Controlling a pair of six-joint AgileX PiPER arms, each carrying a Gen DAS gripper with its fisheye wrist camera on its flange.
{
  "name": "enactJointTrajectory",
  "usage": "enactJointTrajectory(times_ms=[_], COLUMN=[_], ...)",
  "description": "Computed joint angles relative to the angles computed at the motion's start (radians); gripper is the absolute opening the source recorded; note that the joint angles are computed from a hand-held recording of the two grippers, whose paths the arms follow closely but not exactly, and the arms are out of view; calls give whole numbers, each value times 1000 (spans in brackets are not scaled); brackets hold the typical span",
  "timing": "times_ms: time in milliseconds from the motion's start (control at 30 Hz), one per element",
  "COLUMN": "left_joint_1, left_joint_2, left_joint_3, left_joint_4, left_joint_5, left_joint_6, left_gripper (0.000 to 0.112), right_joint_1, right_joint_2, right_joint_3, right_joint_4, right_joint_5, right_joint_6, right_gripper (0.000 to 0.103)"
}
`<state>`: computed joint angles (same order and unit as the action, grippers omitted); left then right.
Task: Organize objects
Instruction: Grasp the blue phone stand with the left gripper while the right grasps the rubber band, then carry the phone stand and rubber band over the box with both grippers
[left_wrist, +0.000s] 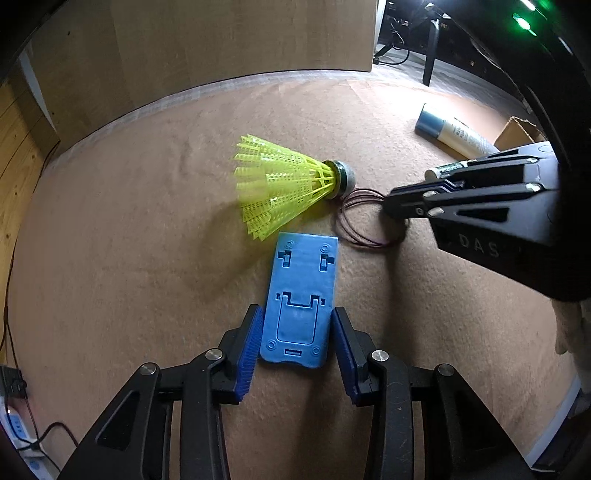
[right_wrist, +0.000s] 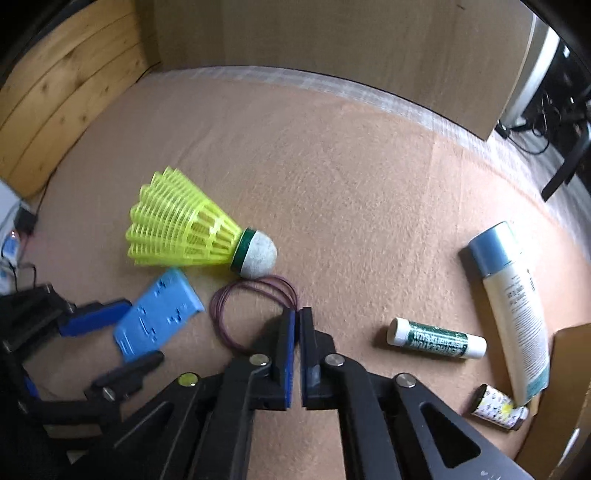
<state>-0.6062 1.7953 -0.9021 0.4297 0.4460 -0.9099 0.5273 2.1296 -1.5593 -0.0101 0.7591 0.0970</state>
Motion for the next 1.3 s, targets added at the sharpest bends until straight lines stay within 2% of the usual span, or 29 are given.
enactJointTrajectory(times_ms=[167, 333, 600, 667, 900, 1067, 1300], left_joint_1=[0, -11, -57, -81, -151, -198, -245], left_joint_2=[4, 13, -16, -33, -75, -79, -44], left_joint_3=[-13, -16, 18, 35, 38, -16, -167], left_joint_4=[-6, 48, 80, 80, 95, 87, 61], left_joint_5=[13, 1, -11, -19, -23, 16, 78], left_joint_6=[3, -64, -178, -208, -312, -315, -254], left_gripper=[43, 41, 40, 40, 40, 40, 40], right_joint_1=[-19, -63, -168, -192, -263, -310, -452], right_joint_2=[-59, -127, -233, -293, -404, -482, -617], right_joint_3=[107, 220, 387, 455, 544, 587, 649], right_joint_4=[29, 101, 275, 318, 440, 475, 521], right_joint_5=[-47, -93, -164, -185, -189, -179, -121], right_joint_6=[-46, -99, -228, -267, -379, -429, -549], right_gripper=[2, 2, 2, 2, 2, 2, 2])
